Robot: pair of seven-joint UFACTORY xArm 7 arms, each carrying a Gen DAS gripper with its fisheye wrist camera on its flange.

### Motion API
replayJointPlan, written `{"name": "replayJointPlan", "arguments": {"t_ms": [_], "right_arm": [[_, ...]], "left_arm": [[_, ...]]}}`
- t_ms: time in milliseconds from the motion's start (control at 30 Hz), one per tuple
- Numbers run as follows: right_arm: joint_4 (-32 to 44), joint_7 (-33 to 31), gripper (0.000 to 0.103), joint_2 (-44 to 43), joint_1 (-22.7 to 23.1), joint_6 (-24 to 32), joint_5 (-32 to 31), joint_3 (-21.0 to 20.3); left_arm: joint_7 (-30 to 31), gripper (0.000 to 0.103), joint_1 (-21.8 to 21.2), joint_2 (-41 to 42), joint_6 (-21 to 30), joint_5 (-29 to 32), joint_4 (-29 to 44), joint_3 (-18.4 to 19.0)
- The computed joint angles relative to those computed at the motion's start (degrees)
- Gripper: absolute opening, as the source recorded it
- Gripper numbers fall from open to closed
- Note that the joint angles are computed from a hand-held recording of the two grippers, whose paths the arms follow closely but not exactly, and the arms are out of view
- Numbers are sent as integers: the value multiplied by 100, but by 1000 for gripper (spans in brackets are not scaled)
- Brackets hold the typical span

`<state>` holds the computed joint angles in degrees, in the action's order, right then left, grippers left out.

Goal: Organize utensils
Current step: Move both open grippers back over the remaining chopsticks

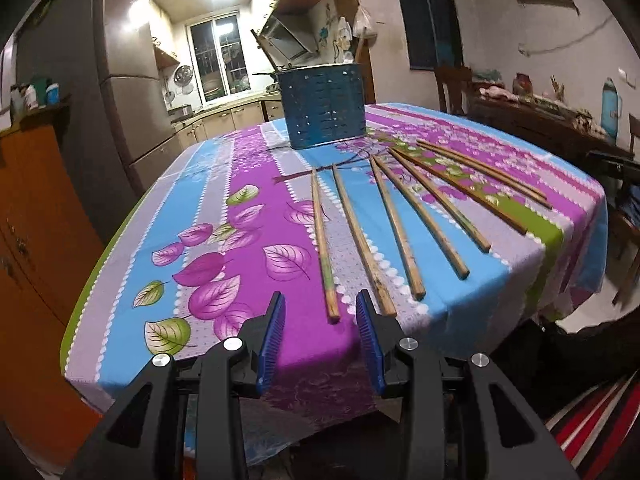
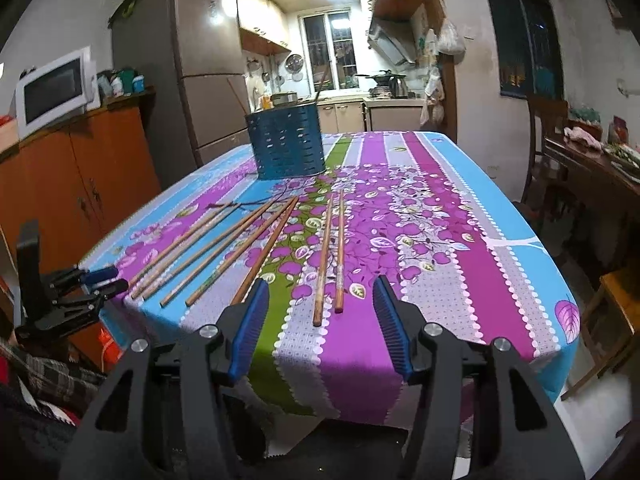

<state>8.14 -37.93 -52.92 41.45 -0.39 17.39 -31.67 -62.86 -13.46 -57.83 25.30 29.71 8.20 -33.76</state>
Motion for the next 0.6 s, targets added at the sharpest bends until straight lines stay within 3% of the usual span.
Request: {"name": "replayJointPlan", "arguments": {"t_ms": [167,267,367,433,600], "right_arm": [[-206,-136,47,38,39,-160,-203,146],[-263,-115,38,114,91,-239,-281,215],[-280,7,26,504,177,-687,-410,272],[-216,124,22,839,320,-947,-518,118],[-41,378,16,1510,752,-1308,-841,-390]], "left_arm": [[-160,38,167,77,-165,66,-36,-104],[-260,35,269,53,-275,123,-76,-153],[-330,26,391,54,-494,170,-120,-195],[-391,19,486,51,-669,194,-148,-259],[-549,18,648,-18,-868,178,-200,-457]]}}
